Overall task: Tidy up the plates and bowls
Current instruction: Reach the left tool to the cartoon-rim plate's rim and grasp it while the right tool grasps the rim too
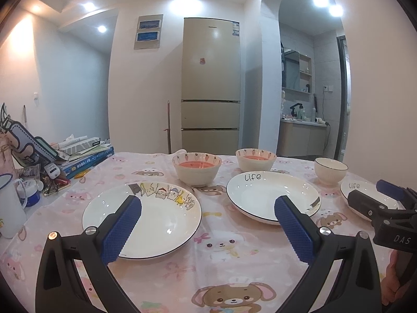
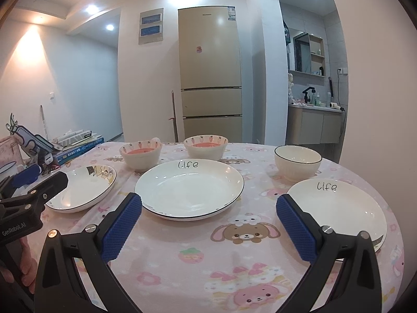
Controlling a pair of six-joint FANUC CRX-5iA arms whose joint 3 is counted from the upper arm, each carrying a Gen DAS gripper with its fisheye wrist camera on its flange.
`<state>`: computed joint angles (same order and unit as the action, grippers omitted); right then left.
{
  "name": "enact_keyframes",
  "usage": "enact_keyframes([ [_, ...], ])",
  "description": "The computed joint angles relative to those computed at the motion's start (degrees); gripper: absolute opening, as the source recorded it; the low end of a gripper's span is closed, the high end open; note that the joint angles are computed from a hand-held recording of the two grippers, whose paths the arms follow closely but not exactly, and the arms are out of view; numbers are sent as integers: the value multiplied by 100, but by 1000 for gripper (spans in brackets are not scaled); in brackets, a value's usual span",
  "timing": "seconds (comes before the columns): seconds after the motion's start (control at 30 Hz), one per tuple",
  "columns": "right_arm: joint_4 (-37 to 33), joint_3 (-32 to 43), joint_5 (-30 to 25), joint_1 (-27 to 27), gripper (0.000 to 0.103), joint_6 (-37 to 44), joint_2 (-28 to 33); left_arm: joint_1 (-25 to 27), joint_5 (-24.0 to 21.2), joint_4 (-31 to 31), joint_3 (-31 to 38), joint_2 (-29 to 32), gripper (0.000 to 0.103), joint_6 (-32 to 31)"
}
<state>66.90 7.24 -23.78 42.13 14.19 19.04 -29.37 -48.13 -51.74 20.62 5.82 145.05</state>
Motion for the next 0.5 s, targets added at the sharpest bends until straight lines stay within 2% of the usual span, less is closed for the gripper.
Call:
enact_keyframes([
  [0.07, -89, 47, -103, 26, 103, 75, 0, -55, -22, -178, -46, -53, 103, 216],
  [0.17, 165, 27, -292, 51, 103, 8, -55, -299, -126, -838, -172, -213, 103, 912],
  [0.2, 327, 20, -407, 68, 103, -60, -74, -274, -155, -764, -136, -230, 103, 838],
  [0.33, 1293, -113, -849, 129, 103, -663, -204, 137, 178, 254, -87, -379, 103, -58],
  [0.43, 2293, -347, -1002, 87, 103, -1379, -335, 168, 179, 383, -27, -440, 103, -401],
  [0.5, 2455, -397, -967, 110, 103, -1409, -419, 258, 480, 548, -205, -622, 103, -630],
])
